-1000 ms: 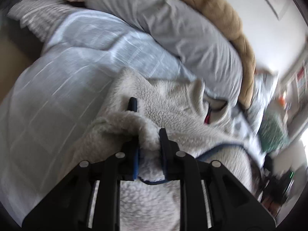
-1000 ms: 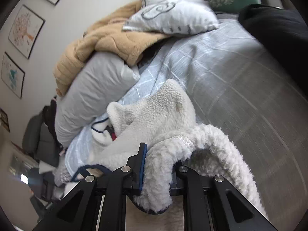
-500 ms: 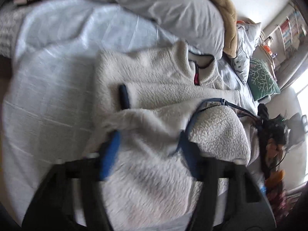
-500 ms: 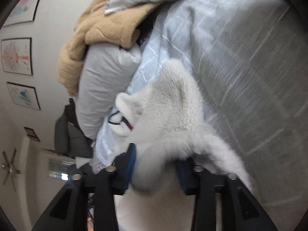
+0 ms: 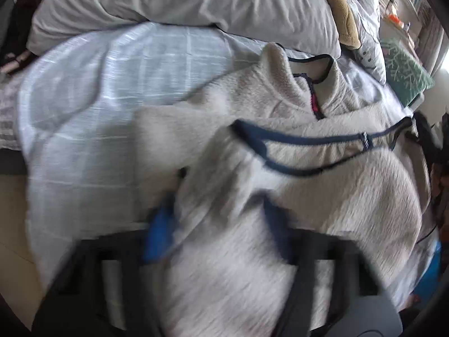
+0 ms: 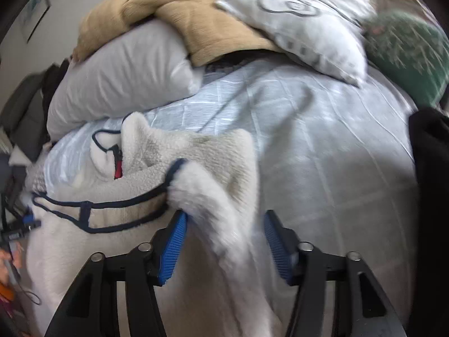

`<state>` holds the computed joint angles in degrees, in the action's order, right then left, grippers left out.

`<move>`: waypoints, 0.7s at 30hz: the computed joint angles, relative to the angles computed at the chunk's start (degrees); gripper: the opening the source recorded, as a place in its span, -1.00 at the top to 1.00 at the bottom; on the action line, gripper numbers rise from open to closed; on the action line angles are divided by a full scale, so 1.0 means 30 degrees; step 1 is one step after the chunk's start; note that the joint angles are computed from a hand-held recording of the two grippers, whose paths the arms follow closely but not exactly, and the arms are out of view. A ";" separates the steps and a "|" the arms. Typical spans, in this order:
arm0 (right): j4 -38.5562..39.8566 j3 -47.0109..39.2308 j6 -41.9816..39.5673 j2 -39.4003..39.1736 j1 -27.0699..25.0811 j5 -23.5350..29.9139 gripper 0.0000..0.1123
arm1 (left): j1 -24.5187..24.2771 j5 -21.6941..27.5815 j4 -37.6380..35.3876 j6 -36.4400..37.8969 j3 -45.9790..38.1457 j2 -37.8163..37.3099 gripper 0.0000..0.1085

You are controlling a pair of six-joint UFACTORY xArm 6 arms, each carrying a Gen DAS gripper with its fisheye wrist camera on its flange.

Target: Fold large clothes

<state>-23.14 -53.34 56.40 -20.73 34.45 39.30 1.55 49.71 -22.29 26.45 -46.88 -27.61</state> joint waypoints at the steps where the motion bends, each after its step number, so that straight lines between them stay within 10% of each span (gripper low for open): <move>1: -0.0515 -0.0514 0.0155 0.0599 0.0152 0.0115 0.75 | -0.0294 -0.0490 0.0237 -0.0484 0.0135 -0.0071 0.76; 10: -0.6417 -0.4499 0.3625 0.3179 -0.0479 0.1062 0.78 | -0.0789 -0.8172 -0.1629 -0.2763 -0.1067 0.0924 0.76; 13: -0.6430 -0.6084 0.4157 0.4882 -0.1297 0.0277 0.78 | -0.1362 -0.9989 0.1139 -0.4891 -0.1895 0.2987 0.76; 21: -0.4104 -0.7564 0.2881 0.8855 -0.2626 -0.0077 0.75 | -0.1376 -1.0428 0.5219 -0.8732 -0.2796 0.7552 0.73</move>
<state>-35.45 -76.04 65.05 5.83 26.57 39.07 -2.58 18.42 -6.63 0.25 -55.27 -4.95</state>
